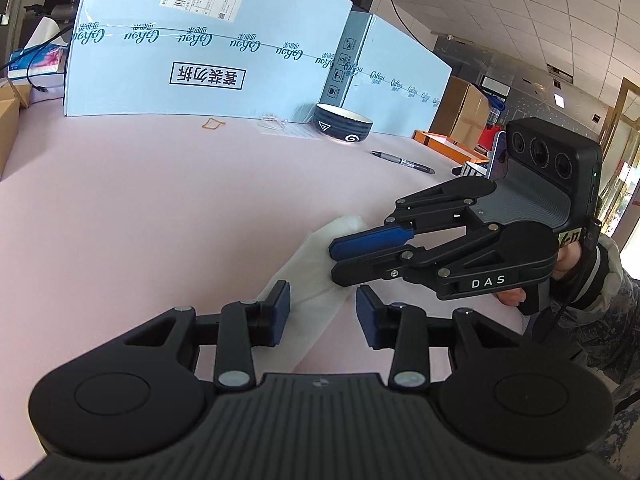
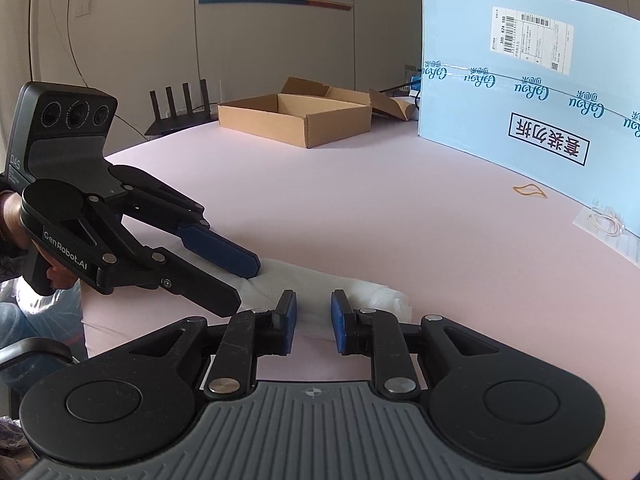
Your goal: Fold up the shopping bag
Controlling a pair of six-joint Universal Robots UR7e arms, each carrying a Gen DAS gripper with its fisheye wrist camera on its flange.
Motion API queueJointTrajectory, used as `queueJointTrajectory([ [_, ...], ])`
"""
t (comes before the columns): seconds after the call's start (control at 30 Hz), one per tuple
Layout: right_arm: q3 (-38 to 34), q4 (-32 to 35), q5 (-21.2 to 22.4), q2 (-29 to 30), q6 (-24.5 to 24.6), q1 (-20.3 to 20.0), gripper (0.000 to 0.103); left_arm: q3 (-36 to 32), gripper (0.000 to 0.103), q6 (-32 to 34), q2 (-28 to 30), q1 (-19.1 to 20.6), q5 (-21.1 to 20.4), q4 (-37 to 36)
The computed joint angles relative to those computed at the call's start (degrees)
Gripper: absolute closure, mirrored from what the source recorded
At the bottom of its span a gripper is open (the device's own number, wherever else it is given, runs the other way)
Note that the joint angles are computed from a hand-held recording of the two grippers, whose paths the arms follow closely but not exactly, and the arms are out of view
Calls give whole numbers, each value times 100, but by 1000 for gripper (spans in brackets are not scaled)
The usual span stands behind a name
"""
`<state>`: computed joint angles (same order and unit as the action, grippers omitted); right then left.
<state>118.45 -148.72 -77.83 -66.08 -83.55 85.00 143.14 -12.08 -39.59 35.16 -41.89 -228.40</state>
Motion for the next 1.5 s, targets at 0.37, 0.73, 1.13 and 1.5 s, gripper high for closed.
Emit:
queueJointTrajectory([
  [0.37, 197, -697, -131, 72, 47, 47, 30, 0, 69, 218, 199, -43, 77, -322],
  [0.73, 337, -1126, 1430, -260, 991, -616, 23, 43, 69, 199, 254, -42, 40, -510],
  [1.13, 383, -2480, 2078, -1079, 1112, -1109, 79, 58, 68, 268, 290, 51, -143, -803],
  [1.5, -796, -5297, 241, 1470, -1845, 143, 91, 57, 56, 394, 296, 145, -473, -1007],
])
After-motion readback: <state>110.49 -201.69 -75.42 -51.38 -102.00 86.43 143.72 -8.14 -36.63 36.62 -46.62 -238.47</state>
